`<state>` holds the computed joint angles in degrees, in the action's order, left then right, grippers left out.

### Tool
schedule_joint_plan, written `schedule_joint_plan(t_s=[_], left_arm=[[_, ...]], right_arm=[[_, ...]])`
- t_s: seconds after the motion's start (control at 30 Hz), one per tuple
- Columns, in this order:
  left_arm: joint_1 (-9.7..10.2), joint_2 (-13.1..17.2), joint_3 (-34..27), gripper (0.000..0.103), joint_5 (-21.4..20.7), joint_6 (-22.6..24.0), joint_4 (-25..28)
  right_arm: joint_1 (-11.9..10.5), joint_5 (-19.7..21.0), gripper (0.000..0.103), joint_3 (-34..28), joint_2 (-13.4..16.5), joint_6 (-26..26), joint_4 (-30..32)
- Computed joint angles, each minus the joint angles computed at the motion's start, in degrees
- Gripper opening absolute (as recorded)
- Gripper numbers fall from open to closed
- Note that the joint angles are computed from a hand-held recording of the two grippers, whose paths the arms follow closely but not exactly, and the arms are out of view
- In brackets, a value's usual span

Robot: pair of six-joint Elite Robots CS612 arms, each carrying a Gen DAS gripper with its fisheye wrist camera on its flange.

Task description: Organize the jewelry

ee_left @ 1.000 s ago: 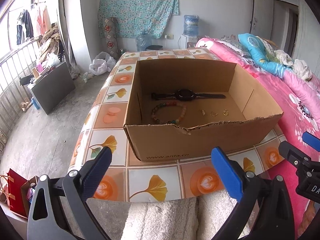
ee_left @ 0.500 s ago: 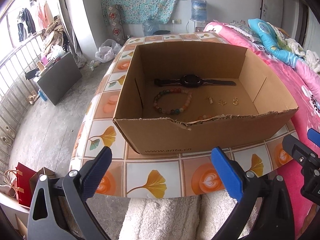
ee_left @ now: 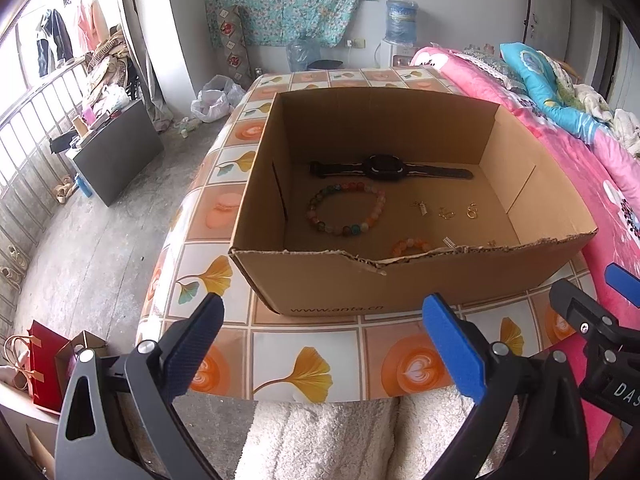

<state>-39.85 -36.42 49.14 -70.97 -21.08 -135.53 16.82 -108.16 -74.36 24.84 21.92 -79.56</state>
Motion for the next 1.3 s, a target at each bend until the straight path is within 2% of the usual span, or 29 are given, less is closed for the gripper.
schedule_joint_plan(t_s=[0.63, 1.3], left_arm=[[0.83, 0.45, -0.60, 0.098, -3.12, 0.91, 0.94], [0.85, 0.54, -0.77, 0.098, -3.43, 1.43, 0.85]], right_arm=[[0.20, -0.04, 0.095, 0.76, -0.37, -0.83, 0.56], [0.07, 0.53, 0.095, 0.60, -0.40, -1.07, 1.10]])
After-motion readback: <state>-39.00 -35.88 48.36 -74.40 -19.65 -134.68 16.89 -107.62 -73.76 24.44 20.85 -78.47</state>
